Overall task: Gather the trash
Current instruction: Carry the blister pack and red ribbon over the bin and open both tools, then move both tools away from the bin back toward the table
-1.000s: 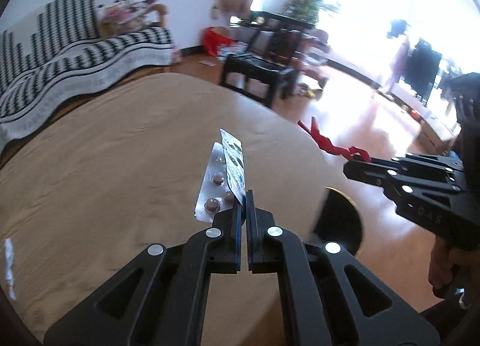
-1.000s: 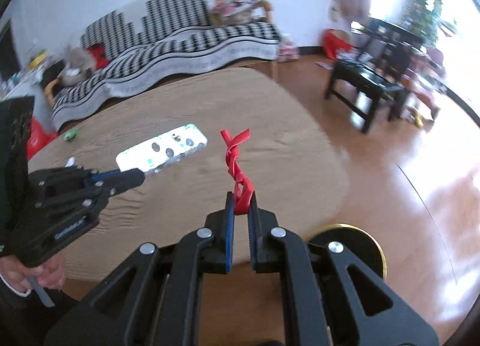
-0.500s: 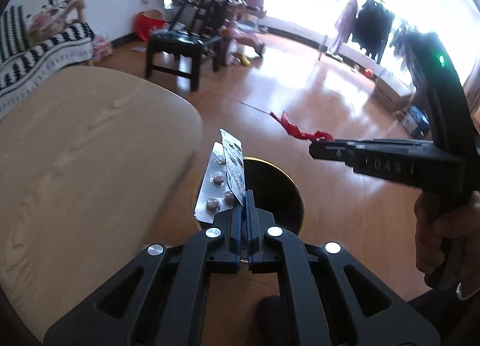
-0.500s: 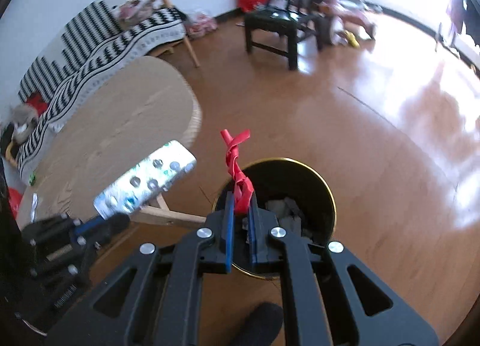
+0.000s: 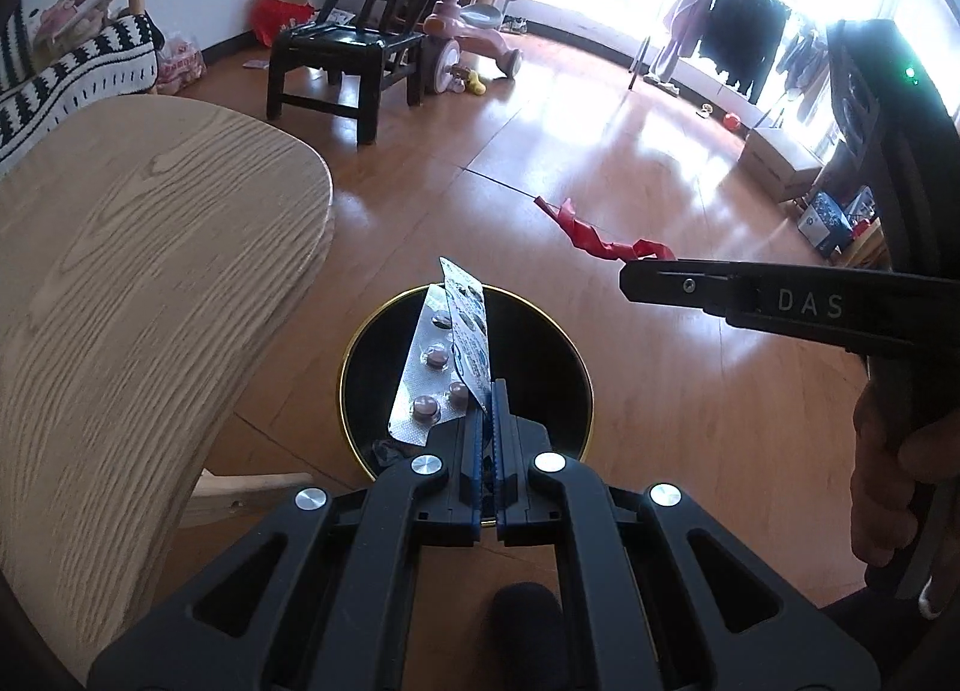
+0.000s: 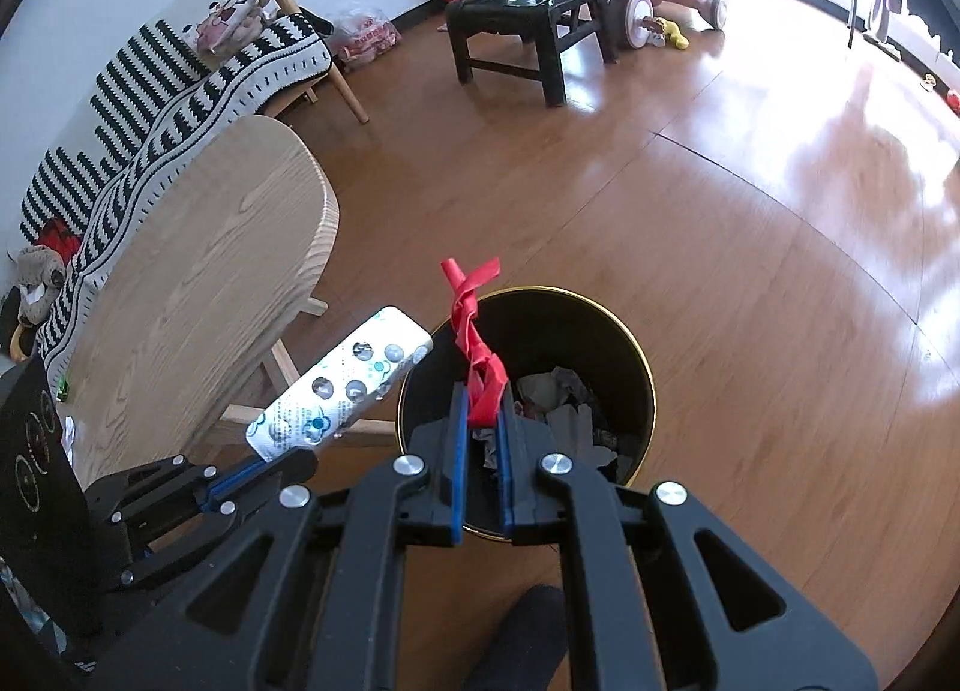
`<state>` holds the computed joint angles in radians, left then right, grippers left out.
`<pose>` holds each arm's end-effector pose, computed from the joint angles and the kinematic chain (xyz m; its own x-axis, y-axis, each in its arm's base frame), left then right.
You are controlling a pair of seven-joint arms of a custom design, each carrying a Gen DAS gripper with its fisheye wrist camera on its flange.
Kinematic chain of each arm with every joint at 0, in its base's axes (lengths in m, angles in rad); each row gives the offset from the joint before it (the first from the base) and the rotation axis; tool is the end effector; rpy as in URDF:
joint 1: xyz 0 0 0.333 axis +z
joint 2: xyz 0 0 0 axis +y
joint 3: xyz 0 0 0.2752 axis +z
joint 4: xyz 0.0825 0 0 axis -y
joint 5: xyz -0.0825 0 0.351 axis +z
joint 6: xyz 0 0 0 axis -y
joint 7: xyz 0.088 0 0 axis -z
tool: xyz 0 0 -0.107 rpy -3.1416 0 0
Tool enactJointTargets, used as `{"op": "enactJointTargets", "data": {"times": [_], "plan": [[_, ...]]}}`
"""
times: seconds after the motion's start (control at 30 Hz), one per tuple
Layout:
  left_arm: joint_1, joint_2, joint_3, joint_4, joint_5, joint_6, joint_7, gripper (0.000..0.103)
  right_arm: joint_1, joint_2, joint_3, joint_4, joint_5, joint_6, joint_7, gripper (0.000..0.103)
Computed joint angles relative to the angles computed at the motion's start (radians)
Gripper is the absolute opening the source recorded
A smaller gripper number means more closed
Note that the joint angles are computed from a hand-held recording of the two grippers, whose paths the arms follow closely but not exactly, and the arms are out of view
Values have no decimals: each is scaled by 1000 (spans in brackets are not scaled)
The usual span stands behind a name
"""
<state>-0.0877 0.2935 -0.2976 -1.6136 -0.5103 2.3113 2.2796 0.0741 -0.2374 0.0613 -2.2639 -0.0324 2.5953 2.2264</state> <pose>0.5963 -0.2303 0.4813 -0.7420 -0.6349 0.2151 -0.6228 0.5342 -0.5716 0.4939 0.0694 0.4965 -0.3895 -0.8731 -0.2932 -0.7480 0.4856 -0.4525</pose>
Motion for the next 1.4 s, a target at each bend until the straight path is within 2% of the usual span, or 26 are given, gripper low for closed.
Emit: {"op": "enactJointTargets", "data": {"times": [0.33, 0.4, 0.43, 0.47, 0.5, 0.53, 0.57, 0.77, 0.97, 1.03, 1.2, 1.4], "plan": [[-5, 19, -5, 13, 12, -1, -14, 2, -3, 3, -4, 0, 4, 5, 5, 9], [-12, 33, -1, 25, 32, -2, -33, 5, -5, 4, -3, 2, 4, 1, 13, 9], [-16, 39, 1, 28, 48, 0, -47, 17, -2, 8, -4, 9, 12, -8, 16, 12], [-18, 47, 3, 35, 59, -4, -60, 29, -2, 12, -4, 13, 13, -10, 20, 25], [-16, 49, 2, 34, 62, 3, -68, 61, -3, 12, -1, 14, 5, -11, 29, 38], [-11, 43, -1, 22, 53, 24, -69, 72, -6, 13, 2, 16, -7, -10, 39, 63], [-5, 35, -6, 7, 40, 51, -62, 72, -8, 10, 7, 13, -22, -1, 51, 66], [7, 47, -9, 31, 44, 34, -78, 72, 2, 16, 10, 25, -34, 14, 56, 66], [24, -2, -9, -9, 21, 53, -28, 73, 14, 43, 14, 64, -48, 20, 66, 66], [31, -25, 2, -22, 16, 57, -16, 79, 22, 63, 12, 92, -48, 22, 59, 67], [58, -74, 39, -46, -8, 60, 12, 80, 49, 119, 19, 172, -88, 21, 73, 73], [112, -143, 98, -78, -53, 74, 60, 85, 117, 238, 25, 345, -149, 15, 98, 81]]}}
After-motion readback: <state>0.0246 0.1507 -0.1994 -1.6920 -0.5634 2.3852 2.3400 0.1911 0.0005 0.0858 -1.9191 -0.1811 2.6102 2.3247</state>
